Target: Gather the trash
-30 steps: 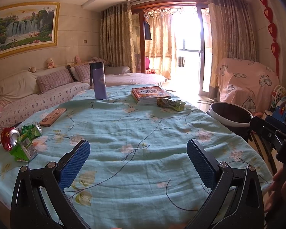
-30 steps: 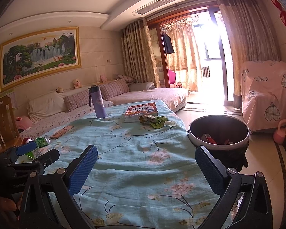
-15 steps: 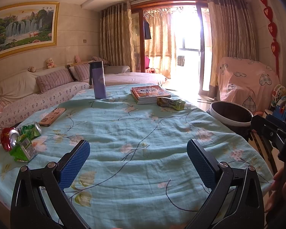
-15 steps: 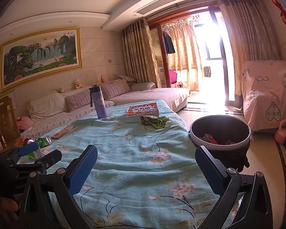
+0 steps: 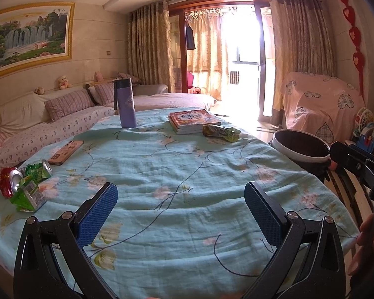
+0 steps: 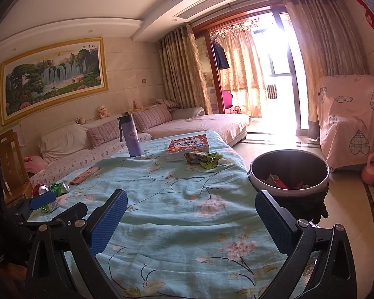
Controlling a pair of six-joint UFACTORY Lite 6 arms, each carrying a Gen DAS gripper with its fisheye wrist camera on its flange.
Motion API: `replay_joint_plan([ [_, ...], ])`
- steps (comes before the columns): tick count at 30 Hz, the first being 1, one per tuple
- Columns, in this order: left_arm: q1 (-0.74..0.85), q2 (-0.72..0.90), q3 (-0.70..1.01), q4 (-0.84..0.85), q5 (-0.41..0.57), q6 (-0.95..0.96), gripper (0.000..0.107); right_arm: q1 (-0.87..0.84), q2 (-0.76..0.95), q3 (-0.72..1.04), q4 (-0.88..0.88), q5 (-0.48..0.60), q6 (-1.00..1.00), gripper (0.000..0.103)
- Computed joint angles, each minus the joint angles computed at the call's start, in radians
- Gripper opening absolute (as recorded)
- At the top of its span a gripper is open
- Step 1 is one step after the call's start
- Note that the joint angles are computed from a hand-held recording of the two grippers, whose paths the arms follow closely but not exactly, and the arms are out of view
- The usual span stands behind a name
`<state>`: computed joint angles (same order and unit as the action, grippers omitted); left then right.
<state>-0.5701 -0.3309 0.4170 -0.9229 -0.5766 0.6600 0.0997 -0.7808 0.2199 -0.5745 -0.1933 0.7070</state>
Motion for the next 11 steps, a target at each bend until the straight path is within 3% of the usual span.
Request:
replay_joint_plan([
  [11, 0.027, 0.032, 0.027, 0.047, 0.024, -0.040, 0.103, -0.019, 0.135, 0.062, -0.030, -0.029, 0.025, 0.103],
])
